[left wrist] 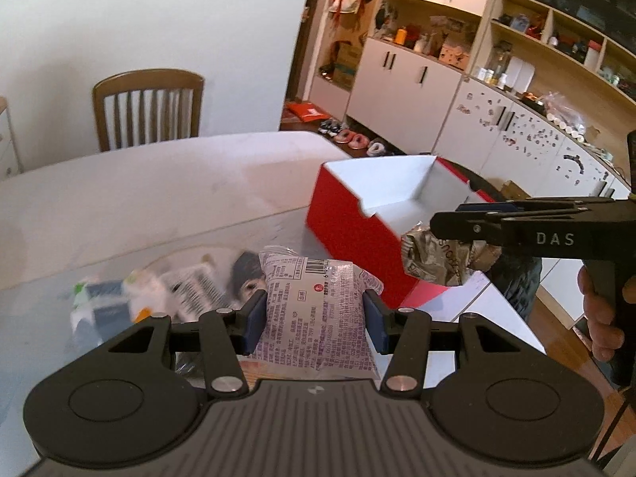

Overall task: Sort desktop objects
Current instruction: 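Carry the packet with the left tool into the red box while the right tool carries the foil bag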

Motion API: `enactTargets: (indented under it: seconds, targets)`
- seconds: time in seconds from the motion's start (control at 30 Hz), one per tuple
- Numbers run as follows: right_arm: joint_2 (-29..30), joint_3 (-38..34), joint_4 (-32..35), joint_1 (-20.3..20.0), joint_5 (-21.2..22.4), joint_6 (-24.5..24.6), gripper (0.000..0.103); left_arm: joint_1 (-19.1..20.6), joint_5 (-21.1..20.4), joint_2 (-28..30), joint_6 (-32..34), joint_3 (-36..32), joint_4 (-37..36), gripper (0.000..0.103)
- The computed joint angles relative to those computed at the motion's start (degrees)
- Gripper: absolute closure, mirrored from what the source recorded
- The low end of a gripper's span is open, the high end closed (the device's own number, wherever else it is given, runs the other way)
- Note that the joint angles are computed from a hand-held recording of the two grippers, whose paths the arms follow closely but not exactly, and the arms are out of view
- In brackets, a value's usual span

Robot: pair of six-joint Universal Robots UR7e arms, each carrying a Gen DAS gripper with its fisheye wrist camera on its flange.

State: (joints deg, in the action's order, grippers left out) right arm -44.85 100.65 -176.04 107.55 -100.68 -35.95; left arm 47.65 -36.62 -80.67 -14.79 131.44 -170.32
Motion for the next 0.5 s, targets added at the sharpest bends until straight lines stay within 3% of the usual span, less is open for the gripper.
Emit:
enactTargets:
  seconds: [0.5]
  targets:
    - [0.36, -8.57, 3.65, -4.53, -0.42, -4.64, 0.059, 3.38, -2.89, 17.17, 10.04, -16.54, -4.17, 0.053]
